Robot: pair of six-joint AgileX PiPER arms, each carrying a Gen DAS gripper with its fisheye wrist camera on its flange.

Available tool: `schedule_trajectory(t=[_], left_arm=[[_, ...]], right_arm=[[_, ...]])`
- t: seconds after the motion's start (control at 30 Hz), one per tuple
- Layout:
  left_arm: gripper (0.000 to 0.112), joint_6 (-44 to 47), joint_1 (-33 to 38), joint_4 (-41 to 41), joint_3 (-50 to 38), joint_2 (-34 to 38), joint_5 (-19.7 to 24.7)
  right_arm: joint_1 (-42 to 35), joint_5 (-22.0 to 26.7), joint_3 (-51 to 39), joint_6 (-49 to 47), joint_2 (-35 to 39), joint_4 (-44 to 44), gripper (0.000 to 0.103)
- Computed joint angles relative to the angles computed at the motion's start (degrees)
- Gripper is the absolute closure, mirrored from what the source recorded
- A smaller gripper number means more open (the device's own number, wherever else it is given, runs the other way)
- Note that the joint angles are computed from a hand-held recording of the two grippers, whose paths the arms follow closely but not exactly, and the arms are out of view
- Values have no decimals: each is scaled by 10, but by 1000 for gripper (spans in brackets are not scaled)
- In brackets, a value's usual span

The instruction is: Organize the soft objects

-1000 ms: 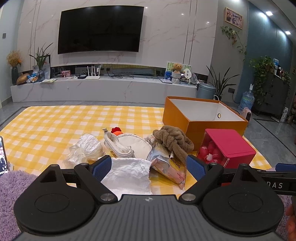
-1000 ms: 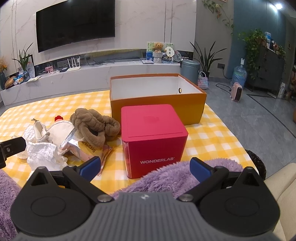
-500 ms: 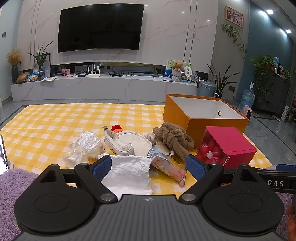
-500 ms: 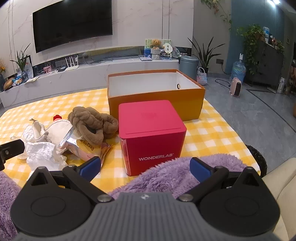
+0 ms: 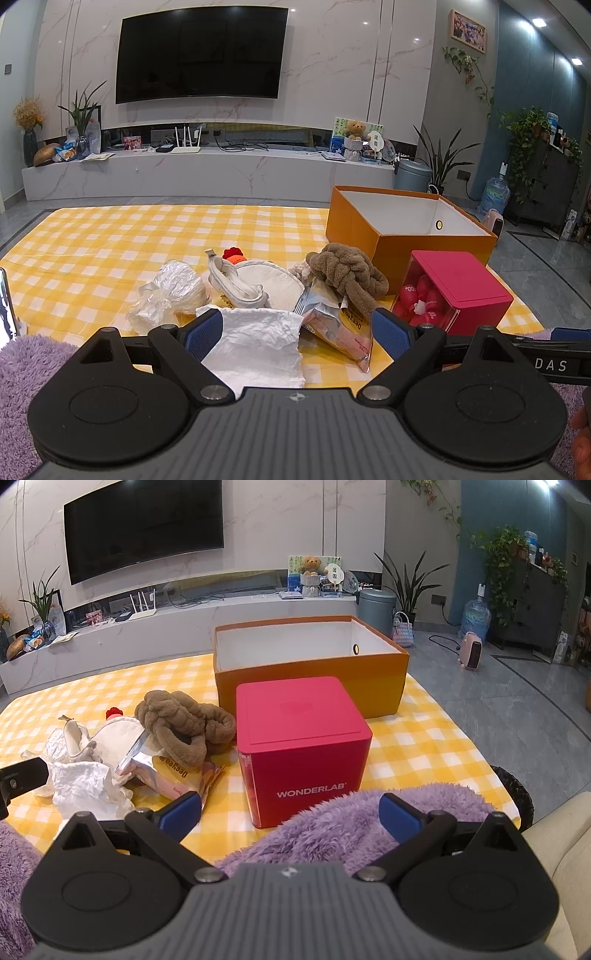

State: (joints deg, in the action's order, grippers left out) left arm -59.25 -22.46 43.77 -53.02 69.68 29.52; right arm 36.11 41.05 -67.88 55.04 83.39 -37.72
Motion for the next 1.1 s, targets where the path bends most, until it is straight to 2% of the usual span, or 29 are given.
schedule_trajectory(t=[0.87,0.97,1.1], left_arm=[[9,9,1,-8,2,-4,0],[9,32,8,-30,-1,-4,-4],[9,116,36,-97,4,-12,-35]], right_arm=[[1,17,-11,-22,4,21,3],[-2,9,-9,-27,3,28,3],[-18,-23,-3,-76,0,76,3]])
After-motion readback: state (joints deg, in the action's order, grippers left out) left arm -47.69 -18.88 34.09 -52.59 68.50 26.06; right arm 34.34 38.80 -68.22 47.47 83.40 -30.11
